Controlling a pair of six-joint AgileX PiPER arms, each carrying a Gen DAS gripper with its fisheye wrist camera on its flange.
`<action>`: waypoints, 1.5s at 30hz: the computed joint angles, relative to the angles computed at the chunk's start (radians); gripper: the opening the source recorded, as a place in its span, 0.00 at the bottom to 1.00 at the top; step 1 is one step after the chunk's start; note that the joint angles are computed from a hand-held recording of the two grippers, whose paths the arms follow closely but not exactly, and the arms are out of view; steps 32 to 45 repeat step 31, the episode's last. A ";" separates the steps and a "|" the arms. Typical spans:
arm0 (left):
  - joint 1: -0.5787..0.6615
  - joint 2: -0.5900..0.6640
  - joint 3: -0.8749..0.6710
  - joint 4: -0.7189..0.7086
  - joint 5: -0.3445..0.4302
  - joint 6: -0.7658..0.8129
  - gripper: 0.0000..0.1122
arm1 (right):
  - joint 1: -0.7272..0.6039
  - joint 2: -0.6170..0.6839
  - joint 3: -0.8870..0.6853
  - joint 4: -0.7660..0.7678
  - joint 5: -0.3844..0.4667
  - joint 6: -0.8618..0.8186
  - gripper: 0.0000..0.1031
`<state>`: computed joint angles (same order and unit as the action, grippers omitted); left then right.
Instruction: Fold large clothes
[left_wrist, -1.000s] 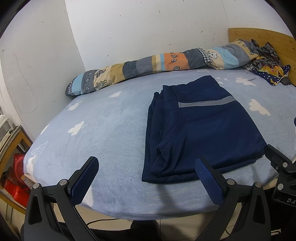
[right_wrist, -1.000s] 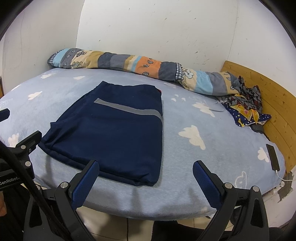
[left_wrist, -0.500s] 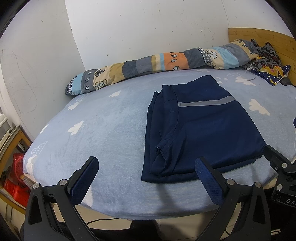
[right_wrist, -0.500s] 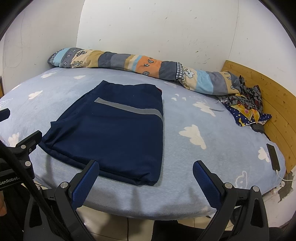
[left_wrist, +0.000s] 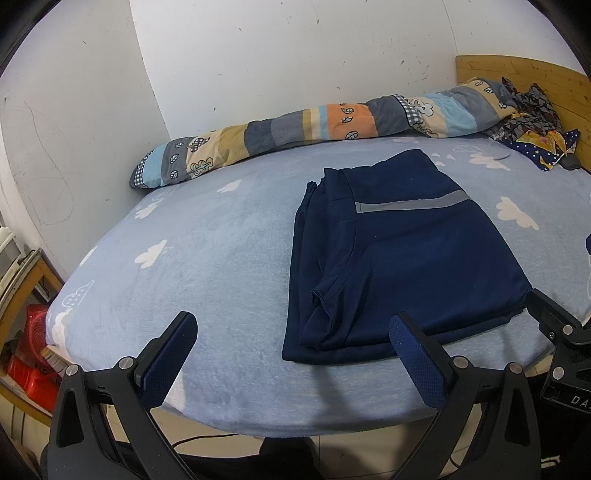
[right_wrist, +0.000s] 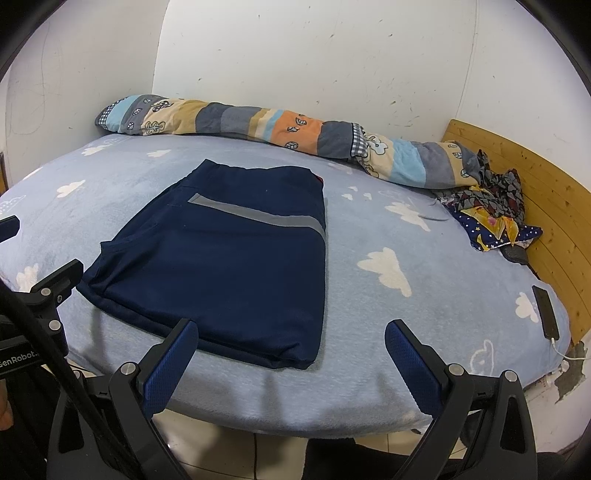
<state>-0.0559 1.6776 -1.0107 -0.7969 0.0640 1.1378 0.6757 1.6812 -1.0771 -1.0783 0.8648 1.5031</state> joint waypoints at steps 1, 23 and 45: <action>0.000 -0.001 0.001 0.000 -0.001 0.000 0.92 | -0.001 0.000 0.000 -0.001 0.000 -0.002 1.00; 0.011 0.003 -0.010 0.073 0.034 -0.072 0.92 | -0.005 -0.004 0.006 -0.001 -0.007 -0.005 1.00; 0.028 -0.012 0.003 -0.067 0.075 0.062 0.92 | -0.008 -0.007 0.011 -0.005 -0.012 -0.003 1.00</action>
